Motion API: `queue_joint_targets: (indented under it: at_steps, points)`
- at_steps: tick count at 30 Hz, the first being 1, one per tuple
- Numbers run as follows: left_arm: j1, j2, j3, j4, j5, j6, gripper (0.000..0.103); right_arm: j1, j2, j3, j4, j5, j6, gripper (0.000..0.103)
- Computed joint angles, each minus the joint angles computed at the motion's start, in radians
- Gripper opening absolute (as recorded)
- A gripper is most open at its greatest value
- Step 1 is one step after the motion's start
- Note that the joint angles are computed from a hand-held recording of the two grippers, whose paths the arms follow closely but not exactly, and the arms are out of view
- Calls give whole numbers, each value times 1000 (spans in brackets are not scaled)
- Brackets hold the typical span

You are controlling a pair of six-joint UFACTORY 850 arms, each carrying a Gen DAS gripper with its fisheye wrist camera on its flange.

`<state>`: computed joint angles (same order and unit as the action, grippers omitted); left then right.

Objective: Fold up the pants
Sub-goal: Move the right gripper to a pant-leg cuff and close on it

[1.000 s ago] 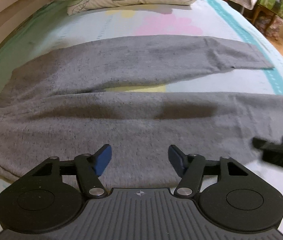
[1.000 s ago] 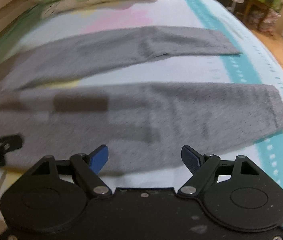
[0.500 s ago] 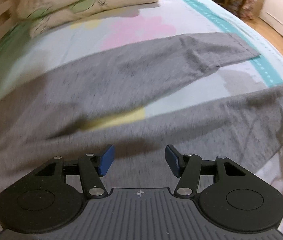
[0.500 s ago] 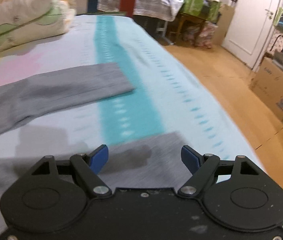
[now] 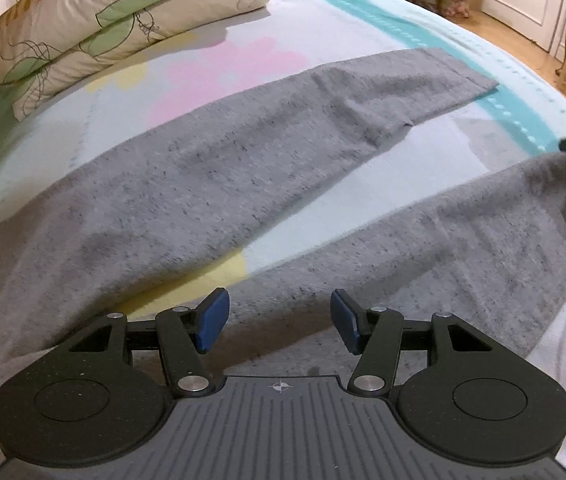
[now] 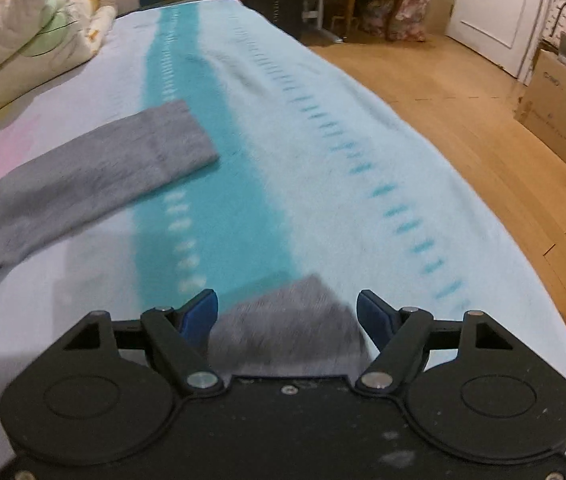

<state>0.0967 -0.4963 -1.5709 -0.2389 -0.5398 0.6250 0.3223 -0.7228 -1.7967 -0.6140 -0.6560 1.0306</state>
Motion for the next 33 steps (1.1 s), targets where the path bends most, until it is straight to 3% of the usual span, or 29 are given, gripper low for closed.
queue_joint_targets:
  at_steps: [7, 14, 24, 33]
  points:
    - [-12, -20, 2, -28, 14, 29, 55, 45, 112, 196, -64, 22, 51, 75]
    - [-24, -35, 22, 29, 7, 26, 55, 42, 151, 242, -72, 65, 63, 76]
    - [-30, 3, 98, 38, 104, 36, 57, -24, 126, 163, -194, 139, 201, 76]
    - [-35, 5, 102, 64, 124, 22, 58, -56, -61, -84, 134, 63, -163, 71]
